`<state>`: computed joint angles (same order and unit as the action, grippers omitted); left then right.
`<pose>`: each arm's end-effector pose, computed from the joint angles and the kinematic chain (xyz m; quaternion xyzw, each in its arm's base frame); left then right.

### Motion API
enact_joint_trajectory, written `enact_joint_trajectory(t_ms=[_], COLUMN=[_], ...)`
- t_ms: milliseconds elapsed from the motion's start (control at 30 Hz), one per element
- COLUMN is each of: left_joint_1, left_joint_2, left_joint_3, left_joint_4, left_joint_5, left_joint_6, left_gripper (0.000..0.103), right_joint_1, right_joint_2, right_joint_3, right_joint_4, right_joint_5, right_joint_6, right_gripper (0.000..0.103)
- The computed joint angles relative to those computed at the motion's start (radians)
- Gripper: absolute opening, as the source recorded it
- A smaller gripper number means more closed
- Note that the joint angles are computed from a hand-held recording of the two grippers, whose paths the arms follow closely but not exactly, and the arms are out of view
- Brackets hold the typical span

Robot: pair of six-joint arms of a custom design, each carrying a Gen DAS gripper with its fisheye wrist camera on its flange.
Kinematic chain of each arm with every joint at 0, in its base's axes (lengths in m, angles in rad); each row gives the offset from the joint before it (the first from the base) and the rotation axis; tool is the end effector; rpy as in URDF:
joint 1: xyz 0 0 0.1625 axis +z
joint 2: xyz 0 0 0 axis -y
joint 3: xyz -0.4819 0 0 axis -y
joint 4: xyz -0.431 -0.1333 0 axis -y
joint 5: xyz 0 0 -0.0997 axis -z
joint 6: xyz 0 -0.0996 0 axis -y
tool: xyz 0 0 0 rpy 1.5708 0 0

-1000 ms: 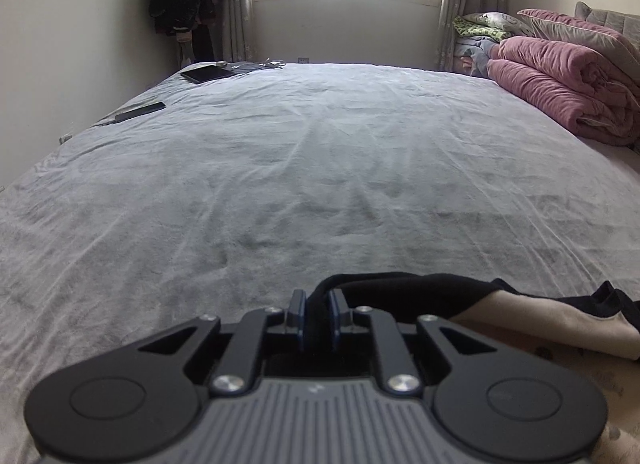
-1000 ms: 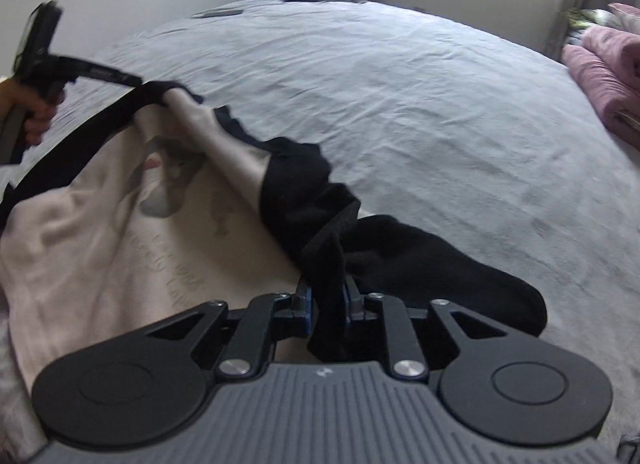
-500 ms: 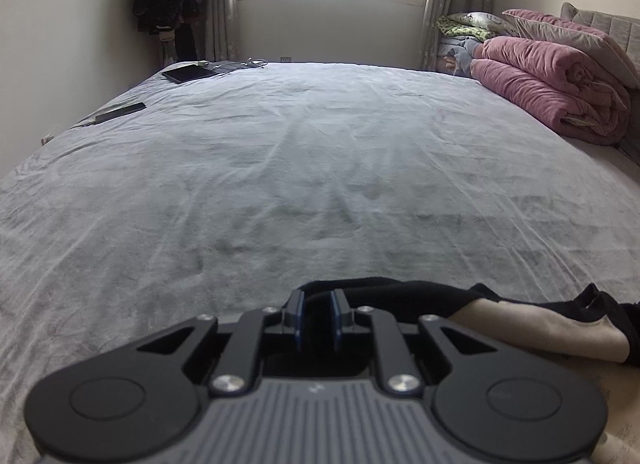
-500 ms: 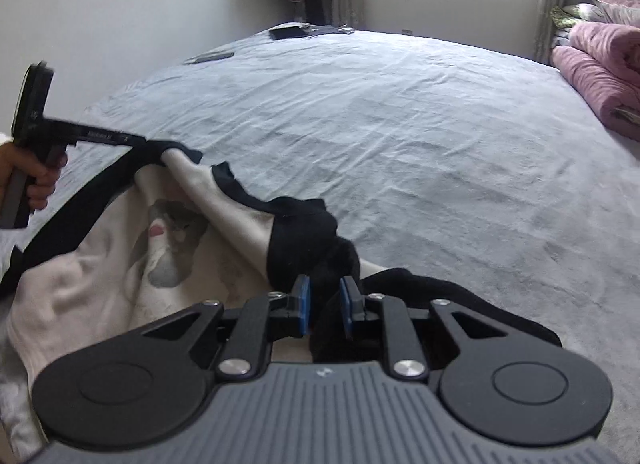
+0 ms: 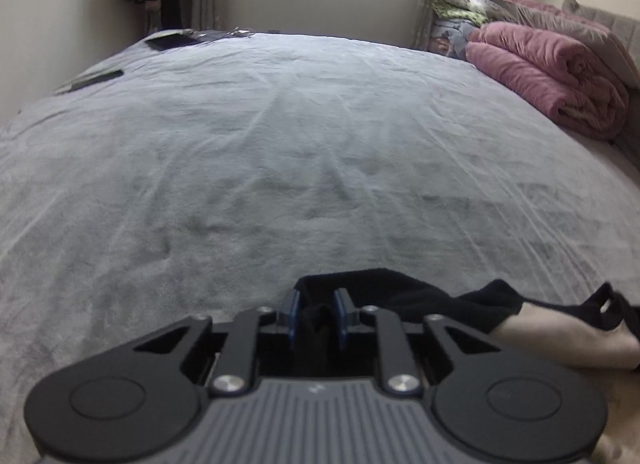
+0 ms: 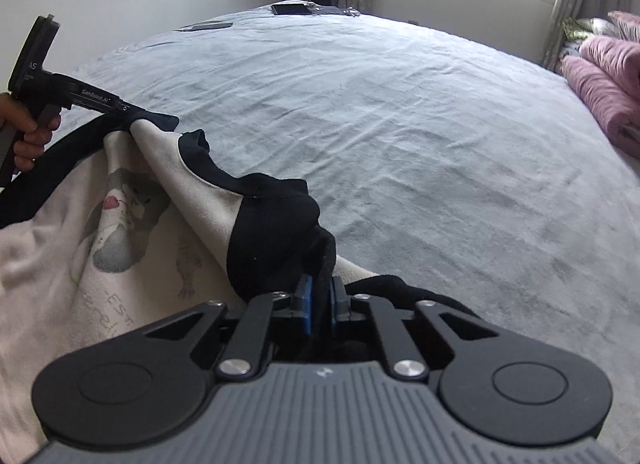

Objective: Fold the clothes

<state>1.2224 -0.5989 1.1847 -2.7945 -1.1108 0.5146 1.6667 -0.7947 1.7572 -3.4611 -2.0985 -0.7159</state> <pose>-0.1371 -0.8975 0.1836 0.3217 0.8697 -0.2863 0.2411 0.1510 -0.7013 0.1809 0.2337 -0.8393 0.3402 0.3539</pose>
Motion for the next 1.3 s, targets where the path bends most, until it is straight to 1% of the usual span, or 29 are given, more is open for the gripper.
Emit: enact_joint_trajectory(t_ms=[67,167,300,333,367,400,467,500,533,567,600,633,667,700,733,767,800,867,900,967,1000,1033,1067,1100,1133,1167,1233,1300], left_joint_1=[-0.004,-0.004,-0.009,-0.011,-0.015,-0.018,-0.018,-0.018,-0.02,-0.021,-0.019,-0.013,-0.006,-0.001,0.003,0.002,0.001,0.0,0.0,0.001,0.0,-0.004,-0.009,-0.014,-0.016,-0.017,-0.014,-0.01], left_joint_2=[0.0,-0.009,-0.012,-0.011,-0.006,-0.002,-0.004,-0.004,-0.003,-0.003,-0.002,-0.004,-0.002,0.004,0.011,0.017,0.022,0.033,0.037,0.048,0.055,0.065,0.075,0.085,0.089,0.092,0.085,0.075], left_joint_3=[0.011,0.017,0.019,0.02,0.021,0.02,0.017,0.013,0.008,0.001,-0.009,-0.026,-0.042,-0.059,-0.075,-0.082,-0.088,-0.1,-0.106,-0.125,-0.133,-0.138,-0.143,-0.144,-0.138,-0.133,-0.14,-0.14], left_joint_4=[-0.033,-0.078,-0.139,-0.162,-0.212,-0.26,-0.339,-0.354,-0.343,-0.315,-0.245,-0.142,-0.06,0.0,0.048,0.054,0.056,0.062,0.07,0.103,0.121,0.137,0.151,0.154,0.141,0.131,0.155,0.168], left_joint_5=[0.005,-0.032,-0.059,-0.059,-0.05,-0.045,-0.077,-0.083,-0.074,-0.065,-0.059,-0.063,-0.07,-0.069,-0.068,-0.06,-0.053,-0.042,-0.057,-0.072,-0.073,-0.05,-0.025,0.011,0.024,0.033,0.01,-0.01], left_joint_6=[0.049,0.059,0.06,0.061,0.066,0.07,0.037,0.023,0.019,0.011,-0.003,-0.036,-0.07,-0.091,-0.105,-0.098,-0.09,-0.075,-0.077,-0.076,-0.071,-0.054,-0.035,-0.007,0.02,0.042,0.018,-0.001], left_gripper=[0.011,0.009,0.008,0.005,0.0,0.0,0.0,0.0,0.0,0.0,0.0,0.001,0.002,0.003,0.006,0.013,0.017,0.036,0.04,0.05,0.051,0.05,0.043,0.033,0.022,0.016,0.002,0.002], right_joint_1=[0.008,0.022,0.036,0.038,0.04,0.04,0.035,0.031,0.029,0.026,0.022,0.016,0.008,-0.001,-0.01,-0.021,-0.029,-0.034,-0.034,-0.034,-0.031,-0.028,-0.022,-0.018,-0.018,-0.018,-0.019,-0.022], right_joint_2=[0.019,0.056,0.114,0.131,0.147,0.168,0.194,0.199,0.206,0.22,0.234,0.243,0.249,0.239,0.224,0.205,0.192,0.178,0.167,0.146,0.142,0.141,0.149,0.155,0.157,0.159,0.162,0.163], right_joint_3=[-0.007,-0.03,-0.085,-0.106,-0.127,-0.155,-0.191,-0.202,-0.216,-0.237,-0.261,-0.276,-0.288,-0.279,-0.264,-0.246,-0.237,-0.225,-0.217,-0.198,-0.186,-0.18,-0.185,-0.189,-0.189,-0.19,-0.19,-0.189], right_joint_4=[-0.088,-0.229,-0.437,-0.491,-0.542,-0.604,-0.7,-0.731,-0.74,-0.72,-0.698,-0.669,-0.631,-0.587,-0.528,-0.468,-0.423,-0.39,-0.367,-0.317,-0.306,-0.302,-0.298,-0.301,-0.303,-0.304,-0.307,-0.317], right_joint_5=[-0.023,-0.056,-0.058,-0.055,-0.049,-0.044,0.002,0.023,0.025,-0.002,-0.034,-0.075,-0.116,-0.145,-0.168,-0.179,-0.183,-0.181,-0.172,-0.144,-0.127,-0.119,-0.127,-0.135,-0.137,-0.138,-0.14,-0.138], right_joint_6=[-0.064,-0.187,-0.382,-0.432,-0.481,-0.533,-0.586,-0.59,-0.598,-0.636,-0.678,-0.688,-0.68,-0.631,-0.559,-0.484,-0.44,-0.414,-0.388,-0.338,-0.335,-0.347,-0.365,-0.382,-0.38,-0.375,-0.366,-0.361], right_gripper=[0.003,0.003,0.003,0.003,0.002,0.002,0.002,0.002,0.002,0.002,0.002,0.002,0.002,0.002,0.002,0.003,0.003,0.003,0.003,0.003,0.003,0.003,0.003,0.003,0.003,0.003,0.003,0.003])
